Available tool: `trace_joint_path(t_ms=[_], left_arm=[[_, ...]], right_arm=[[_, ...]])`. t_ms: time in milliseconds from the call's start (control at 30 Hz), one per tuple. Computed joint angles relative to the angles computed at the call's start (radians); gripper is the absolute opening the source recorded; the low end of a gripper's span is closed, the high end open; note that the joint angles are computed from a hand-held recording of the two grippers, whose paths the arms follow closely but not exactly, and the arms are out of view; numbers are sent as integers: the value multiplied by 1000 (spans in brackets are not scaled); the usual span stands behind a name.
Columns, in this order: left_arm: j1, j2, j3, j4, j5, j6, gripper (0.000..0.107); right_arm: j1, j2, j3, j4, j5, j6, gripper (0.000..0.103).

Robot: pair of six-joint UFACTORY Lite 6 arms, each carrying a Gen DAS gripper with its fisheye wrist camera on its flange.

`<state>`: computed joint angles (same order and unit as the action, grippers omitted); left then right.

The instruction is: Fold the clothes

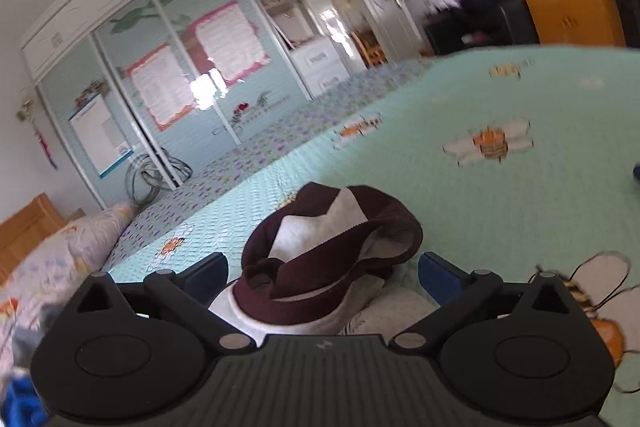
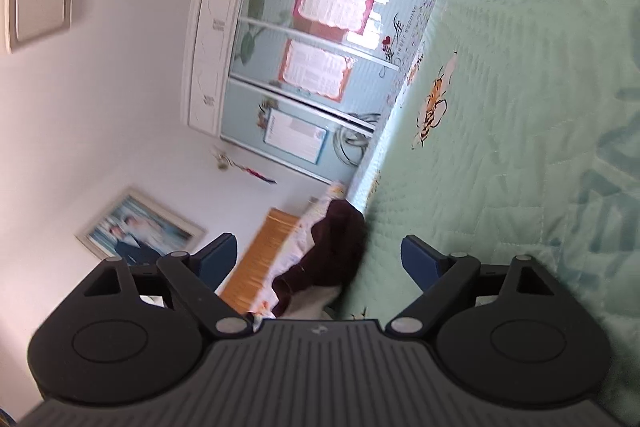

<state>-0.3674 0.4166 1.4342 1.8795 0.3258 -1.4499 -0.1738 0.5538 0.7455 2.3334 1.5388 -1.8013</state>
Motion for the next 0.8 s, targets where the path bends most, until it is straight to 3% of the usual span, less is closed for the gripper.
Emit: trace_joint_path(t_ms=[233,300,367,433,467,500,533,567,667,800], left_arm=[[-13,307,344,-347,71,733,102],[-19,361,406,-428,50,940,102],[-30,414,465,-465,52,1059,102],[-45,464,525,-494,76,1107,95],[-50,473,538,-495,87,1074,71],[-52,471,540,-475,91,1000,34],[-49,455,527,-429,79,895,22],[-42,427,503,-393,57,790,15],[-6,324,435,-276,-23,476,13],[-7,119,275,127,51,58,13]], right_arm=[[1,5,-4,6,15,-15,88],[1,12,-2,8,25,-16,88],[5,8,-2,15,20,-19,88],[12,-3,-5,21,7,-24,88],[15,-8,-7,24,1,-26,88],[17,-12,-9,27,-3,-29,88],[19,-16,-11,30,-8,-31,88],[21,-20,-13,32,-13,-33,87],[21,-21,-16,37,-11,-33,86],[29,-20,-18,50,-8,-32,86]])
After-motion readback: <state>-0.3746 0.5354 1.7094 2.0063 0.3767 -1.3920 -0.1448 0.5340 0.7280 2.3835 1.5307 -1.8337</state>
